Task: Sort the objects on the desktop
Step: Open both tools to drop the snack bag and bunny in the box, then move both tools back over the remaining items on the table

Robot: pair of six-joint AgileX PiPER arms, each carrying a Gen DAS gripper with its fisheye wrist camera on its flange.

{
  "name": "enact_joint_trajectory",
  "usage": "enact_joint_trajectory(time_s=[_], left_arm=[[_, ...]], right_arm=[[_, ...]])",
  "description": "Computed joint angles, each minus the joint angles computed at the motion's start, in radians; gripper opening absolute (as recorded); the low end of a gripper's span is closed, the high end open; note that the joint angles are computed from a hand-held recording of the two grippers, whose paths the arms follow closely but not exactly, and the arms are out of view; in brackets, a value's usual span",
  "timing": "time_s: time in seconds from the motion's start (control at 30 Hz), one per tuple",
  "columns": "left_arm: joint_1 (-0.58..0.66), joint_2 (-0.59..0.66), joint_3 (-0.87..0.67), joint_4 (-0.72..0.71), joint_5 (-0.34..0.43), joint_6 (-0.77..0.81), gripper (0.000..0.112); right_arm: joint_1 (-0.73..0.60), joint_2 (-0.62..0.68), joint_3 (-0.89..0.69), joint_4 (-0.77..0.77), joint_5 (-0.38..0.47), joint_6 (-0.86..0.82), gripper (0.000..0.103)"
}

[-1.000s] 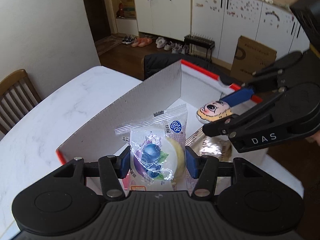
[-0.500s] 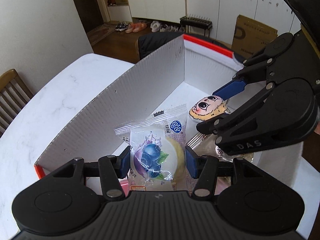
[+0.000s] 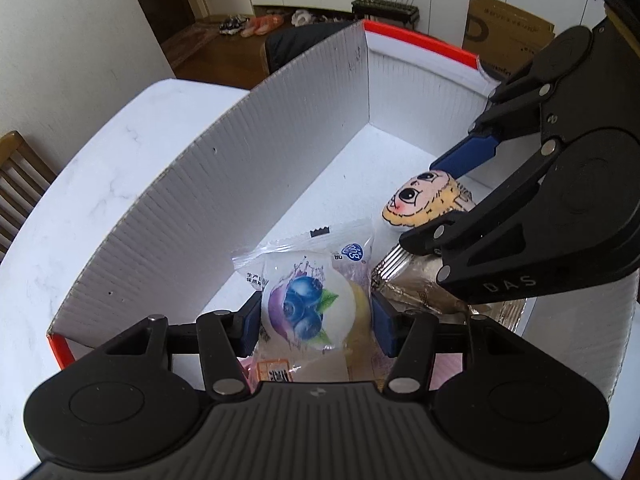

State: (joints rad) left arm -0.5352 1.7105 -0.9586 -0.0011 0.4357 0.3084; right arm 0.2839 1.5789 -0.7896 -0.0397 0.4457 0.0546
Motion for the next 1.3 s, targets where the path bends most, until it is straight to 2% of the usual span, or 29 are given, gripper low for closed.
enact_joint_trajectory(time_s=[0.13,0.23,0.53,0.73,0.83,1.1,1.3], left_arm=[[0.000,0.001,-0.006,-0.005,0.017,0.012,0.057],[-0.002,-0.018,0.011,-0.001,0.000,0.016,0.071],[0.026,-0.085,0.042,-0.066,0.001,0.069,0.072],[0.053,-0.169,0.079,-0.167,0.013,0.147,0.072],[0.074,-0.214,0.101,-0.232,0.022,0.204,0.072],[0.104,-0.355,0.171,-0.303,0.035,0.248,0.072],[0.176,-0.463,0.218,-0.431,0.090,0.358,0.072]], right_arm=[[-0.005,0.004,-0.009,0.023,0.011,-0.023,0.050],[-0.009,-0.003,-0.002,0.041,0.011,-0.044,0.052],[-0.005,-0.073,0.027,0.067,0.022,-0.056,0.056],[-0.006,-0.184,0.058,0.108,0.053,-0.081,0.057],[-0.010,-0.248,0.071,0.137,0.075,-0.103,0.064],[0.005,-0.410,0.094,0.163,0.147,-0.118,0.066],[0.056,-0.504,0.102,0.131,0.174,-0.055,0.077]])
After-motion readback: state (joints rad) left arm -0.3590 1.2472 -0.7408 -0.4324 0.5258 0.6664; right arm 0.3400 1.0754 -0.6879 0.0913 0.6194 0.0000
